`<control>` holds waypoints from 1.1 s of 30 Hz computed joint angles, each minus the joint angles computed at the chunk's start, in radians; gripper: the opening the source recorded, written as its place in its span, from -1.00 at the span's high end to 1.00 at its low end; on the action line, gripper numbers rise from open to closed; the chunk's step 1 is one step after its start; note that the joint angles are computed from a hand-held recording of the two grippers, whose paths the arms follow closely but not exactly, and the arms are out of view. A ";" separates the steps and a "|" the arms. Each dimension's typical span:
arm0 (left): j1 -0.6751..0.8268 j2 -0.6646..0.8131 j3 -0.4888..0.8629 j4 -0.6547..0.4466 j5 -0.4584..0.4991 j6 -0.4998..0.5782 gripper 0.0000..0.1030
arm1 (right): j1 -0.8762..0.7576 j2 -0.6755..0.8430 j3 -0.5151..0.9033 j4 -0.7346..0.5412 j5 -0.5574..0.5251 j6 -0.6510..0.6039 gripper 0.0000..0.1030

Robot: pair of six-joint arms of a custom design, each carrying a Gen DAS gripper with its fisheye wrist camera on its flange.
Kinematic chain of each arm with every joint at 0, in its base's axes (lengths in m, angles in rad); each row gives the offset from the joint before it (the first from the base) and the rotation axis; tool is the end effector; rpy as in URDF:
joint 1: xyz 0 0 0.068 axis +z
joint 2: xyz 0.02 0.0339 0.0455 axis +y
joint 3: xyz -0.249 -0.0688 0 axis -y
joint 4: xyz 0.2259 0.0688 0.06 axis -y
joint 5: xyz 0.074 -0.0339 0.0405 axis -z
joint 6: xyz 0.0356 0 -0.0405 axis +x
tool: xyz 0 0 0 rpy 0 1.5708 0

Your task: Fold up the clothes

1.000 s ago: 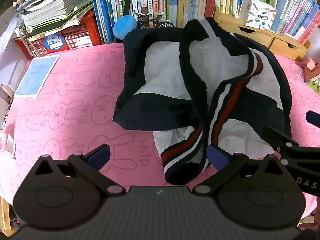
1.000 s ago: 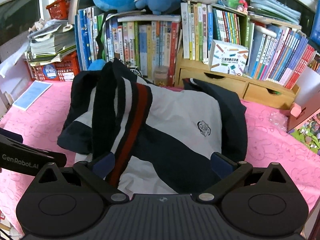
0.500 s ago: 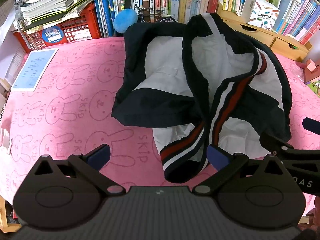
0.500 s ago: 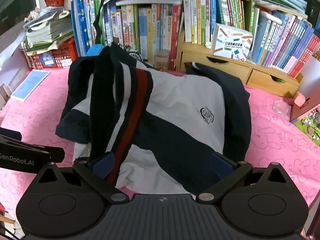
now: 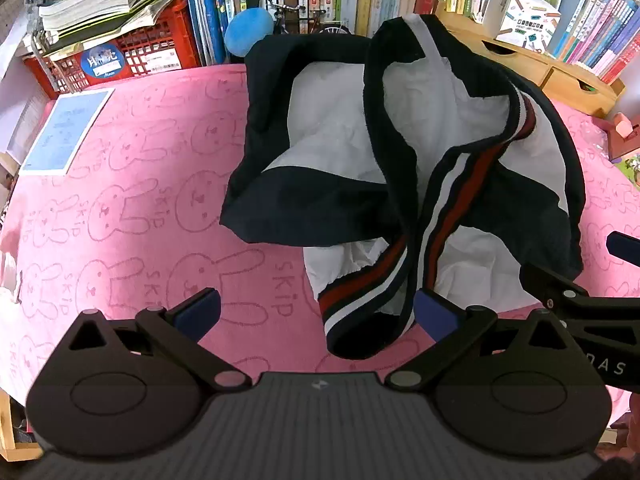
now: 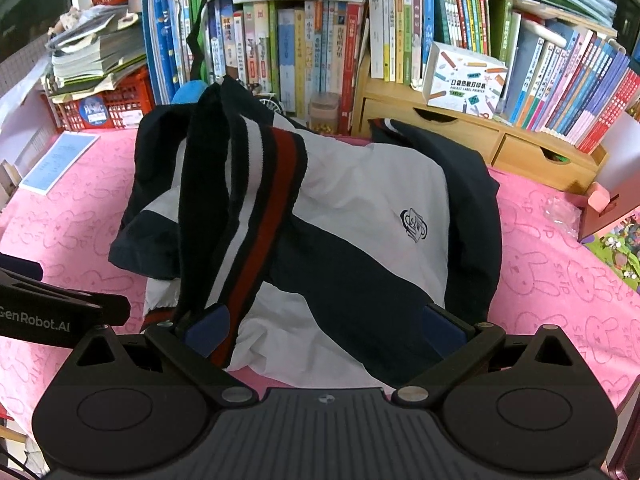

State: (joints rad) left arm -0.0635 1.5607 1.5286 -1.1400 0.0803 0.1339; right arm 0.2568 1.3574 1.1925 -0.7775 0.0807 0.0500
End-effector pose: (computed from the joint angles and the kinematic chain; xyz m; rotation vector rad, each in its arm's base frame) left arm 0.2869 -0.0211 0.3143 0.2920 2.7235 -0.0905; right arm 0.2564 0.0644 0.2904 -0.2262 2.4987 0.0245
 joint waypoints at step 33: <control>0.178 -0.052 -0.072 -0.039 -0.036 -0.066 -1.00 | 0.135 0.274 0.145 0.288 0.275 -0.102 0.48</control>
State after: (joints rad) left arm 0.1146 1.5086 1.4562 -1.1791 0.0446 0.0681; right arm 0.3918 1.6317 1.3373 -0.4897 0.3562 -0.0516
